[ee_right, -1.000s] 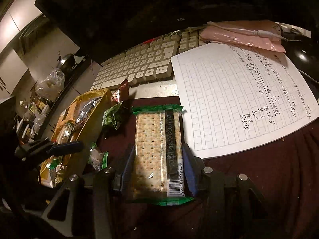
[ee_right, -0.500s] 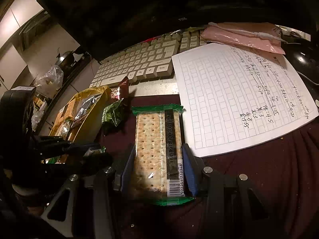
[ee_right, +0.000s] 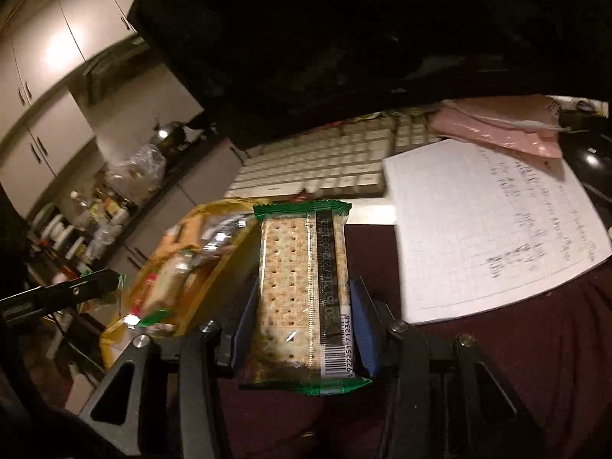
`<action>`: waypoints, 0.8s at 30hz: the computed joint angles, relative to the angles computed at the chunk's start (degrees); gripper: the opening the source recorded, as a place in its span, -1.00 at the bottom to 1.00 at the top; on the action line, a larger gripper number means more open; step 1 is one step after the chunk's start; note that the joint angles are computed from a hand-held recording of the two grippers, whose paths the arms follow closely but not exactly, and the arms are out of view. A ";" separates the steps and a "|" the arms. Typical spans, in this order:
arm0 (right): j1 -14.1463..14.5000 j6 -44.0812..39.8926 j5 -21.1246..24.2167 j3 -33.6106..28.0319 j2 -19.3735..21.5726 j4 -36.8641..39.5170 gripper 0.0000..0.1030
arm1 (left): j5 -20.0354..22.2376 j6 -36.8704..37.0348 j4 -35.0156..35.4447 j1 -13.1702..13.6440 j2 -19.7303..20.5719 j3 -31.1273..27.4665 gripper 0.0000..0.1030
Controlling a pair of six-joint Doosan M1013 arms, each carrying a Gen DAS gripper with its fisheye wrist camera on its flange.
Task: Organize snacks
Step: 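Carry both held snacks over the tray and open both grippers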
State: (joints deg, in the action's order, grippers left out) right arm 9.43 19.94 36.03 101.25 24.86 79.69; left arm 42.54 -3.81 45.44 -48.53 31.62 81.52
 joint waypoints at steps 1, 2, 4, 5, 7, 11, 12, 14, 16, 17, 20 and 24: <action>0.29 0.67 1.45 -0.17 0.06 0.28 -0.11 | 0.69 -1.28 0.40 0.10 -0.32 0.71 -0.49; 0.72 1.06 3.50 -0.48 0.25 0.64 -0.11 | 1.15 -2.98 0.53 0.34 -0.85 1.83 -0.49; 1.94 1.17 6.48 -1.47 0.71 0.51 -0.11 | 0.72 -4.71 -0.19 0.96 -1.29 3.32 -0.49; 2.96 0.57 7.63 -1.84 0.84 0.11 -0.11 | 0.59 -4.86 -0.62 1.22 -1.27 3.63 -0.48; 4.70 -0.17 8.22 -2.45 1.03 -0.97 -0.11 | 0.01 -5.29 -0.51 1.53 -1.44 4.37 -0.48; 7.97 0.80 6.32 -4.53 1.79 -5.33 -0.11 | 0.89 -5.59 0.35 1.62 -1.09 4.91 -0.48; 8.45 1.33 5.47 -4.97 1.97 -6.45 -0.11 | 0.83 -5.21 0.00 1.67 -1.23 5.21 -0.48; 9.56 3.20 2.80 -5.92 2.40 -9.03 -0.11 | 0.02 -5.32 -0.13 1.85 -1.63 6.29 -0.48; 10.09 6.51 0.22 -6.87 2.93 -11.38 -0.11 | -0.95 -6.38 0.28 2.01 -1.84 7.07 -0.48; 10.19 8.44 -1.17 -7.19 3.12 -12.49 -0.11 | -1.50 -6.66 0.18 2.15 -1.93 7.40 -0.48; 10.63 13.71 -5.77 -7.86 3.40 -16.82 -0.11 | -2.50 -7.26 0.50 2.37 -1.98 7.92 -0.48; 11.69 19.56 -7.77 -9.32 4.43 -24.36 -0.11 | -3.04 -6.74 0.29 2.71 -1.48 7.72 -0.48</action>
State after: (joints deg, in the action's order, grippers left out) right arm 21.12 39.51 28.26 91.93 29.29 55.34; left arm 39.51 -10.55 45.74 -45.83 30.14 89.24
